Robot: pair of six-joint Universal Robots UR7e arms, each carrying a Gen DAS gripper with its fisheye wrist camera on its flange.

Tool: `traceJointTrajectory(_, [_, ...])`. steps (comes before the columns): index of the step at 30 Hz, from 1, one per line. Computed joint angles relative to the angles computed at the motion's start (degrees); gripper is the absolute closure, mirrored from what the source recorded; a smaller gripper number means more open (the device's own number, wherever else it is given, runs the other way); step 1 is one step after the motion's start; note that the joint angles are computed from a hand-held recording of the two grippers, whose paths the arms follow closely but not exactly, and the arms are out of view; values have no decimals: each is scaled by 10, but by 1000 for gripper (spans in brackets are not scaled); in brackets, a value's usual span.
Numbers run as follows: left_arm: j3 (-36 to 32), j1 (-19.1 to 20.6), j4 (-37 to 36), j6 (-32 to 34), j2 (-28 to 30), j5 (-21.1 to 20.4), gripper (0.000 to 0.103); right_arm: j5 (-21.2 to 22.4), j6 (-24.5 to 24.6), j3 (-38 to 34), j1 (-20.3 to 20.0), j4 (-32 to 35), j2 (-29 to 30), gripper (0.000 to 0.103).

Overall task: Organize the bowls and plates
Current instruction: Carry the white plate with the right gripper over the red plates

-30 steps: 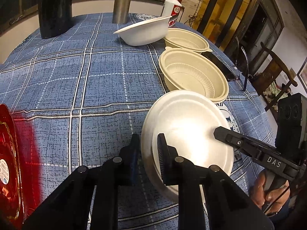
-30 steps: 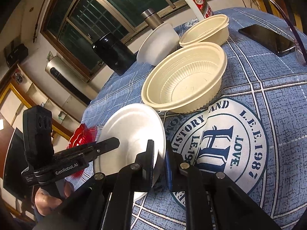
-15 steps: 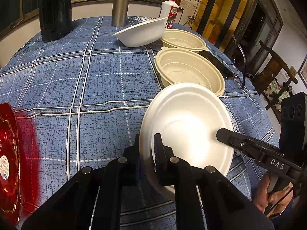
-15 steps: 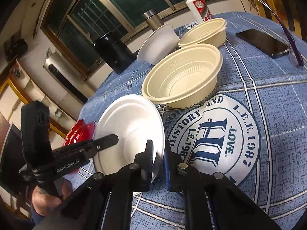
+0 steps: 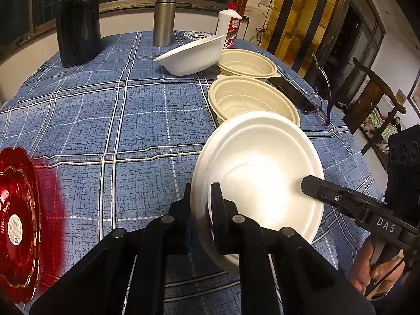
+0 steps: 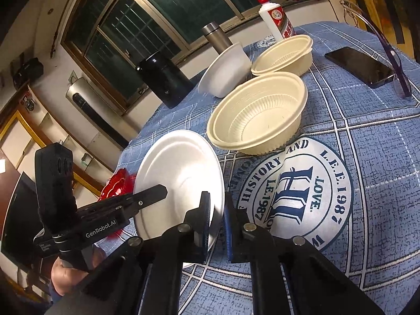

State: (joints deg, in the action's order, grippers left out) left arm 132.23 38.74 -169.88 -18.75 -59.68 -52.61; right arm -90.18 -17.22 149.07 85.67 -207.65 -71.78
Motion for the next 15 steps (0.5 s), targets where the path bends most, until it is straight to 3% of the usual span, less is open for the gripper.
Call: traceJointTrajectory(15, [12,-10,-3,0,-20,10,93,2,2,1,16,3,-8,94])
